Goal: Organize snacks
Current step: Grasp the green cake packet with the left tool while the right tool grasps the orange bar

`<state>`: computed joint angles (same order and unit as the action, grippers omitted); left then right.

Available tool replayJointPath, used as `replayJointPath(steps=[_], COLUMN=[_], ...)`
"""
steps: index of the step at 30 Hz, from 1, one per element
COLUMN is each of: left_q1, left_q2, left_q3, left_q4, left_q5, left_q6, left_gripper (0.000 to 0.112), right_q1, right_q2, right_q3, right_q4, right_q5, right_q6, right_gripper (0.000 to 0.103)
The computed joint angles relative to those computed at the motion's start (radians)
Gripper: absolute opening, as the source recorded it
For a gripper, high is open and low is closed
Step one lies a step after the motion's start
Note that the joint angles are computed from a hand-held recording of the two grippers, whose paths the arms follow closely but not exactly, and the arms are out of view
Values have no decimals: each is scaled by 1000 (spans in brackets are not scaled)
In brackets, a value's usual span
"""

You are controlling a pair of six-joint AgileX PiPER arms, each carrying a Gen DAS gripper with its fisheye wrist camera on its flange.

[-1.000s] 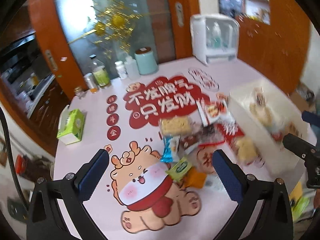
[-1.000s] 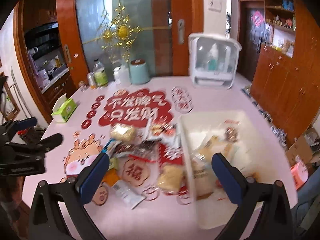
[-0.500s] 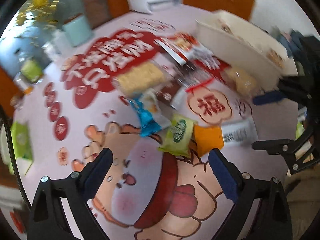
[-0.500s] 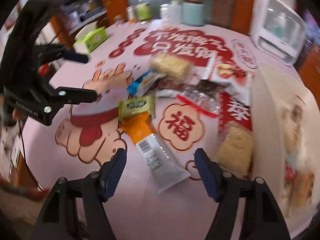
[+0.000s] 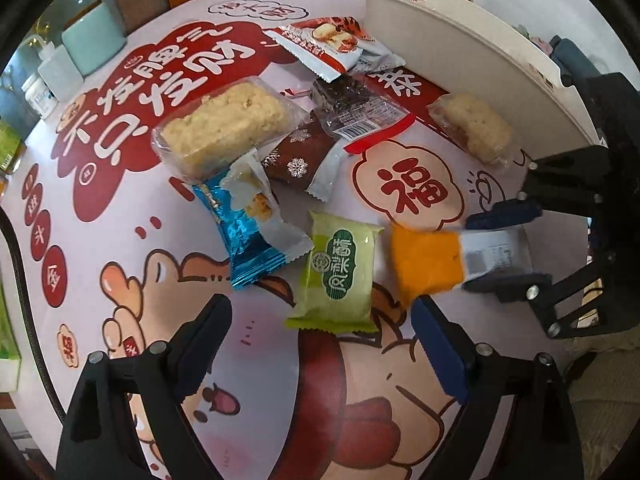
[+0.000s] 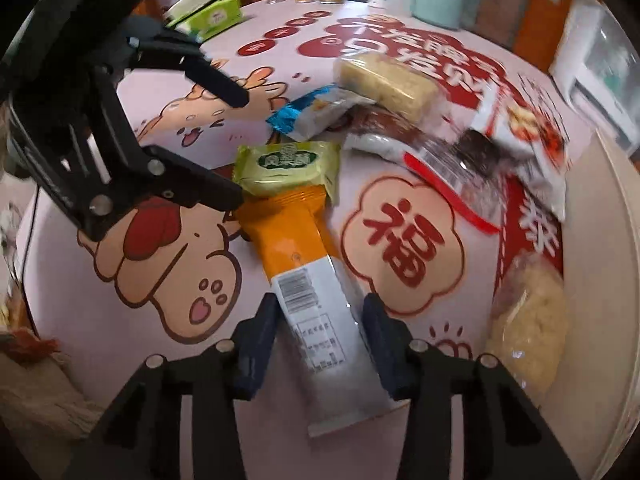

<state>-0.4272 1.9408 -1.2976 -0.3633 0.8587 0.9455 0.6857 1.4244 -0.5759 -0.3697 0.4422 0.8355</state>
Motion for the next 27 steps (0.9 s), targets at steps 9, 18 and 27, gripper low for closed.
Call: replayJointPath(steps=[9, 18, 27], left_q1=[-64, -126, -130], left_q2=[61, 33, -208], left_q3=[-41, -16, 171], left_q4=[48, 144, 61], left_q5=[-4, -83, -105], left_q6=[-58, -170, -255], left_gripper=[76, 35, 35], right_q1=[19, 80, 229], right_q2=[-160, -241, -368], right_q3=[128, 166, 123], right_q4=[-22, -65, -133], right_q5=[45, 91, 260], right_q6=[246, 399, 536], right_gripper=[36, 34, 34])
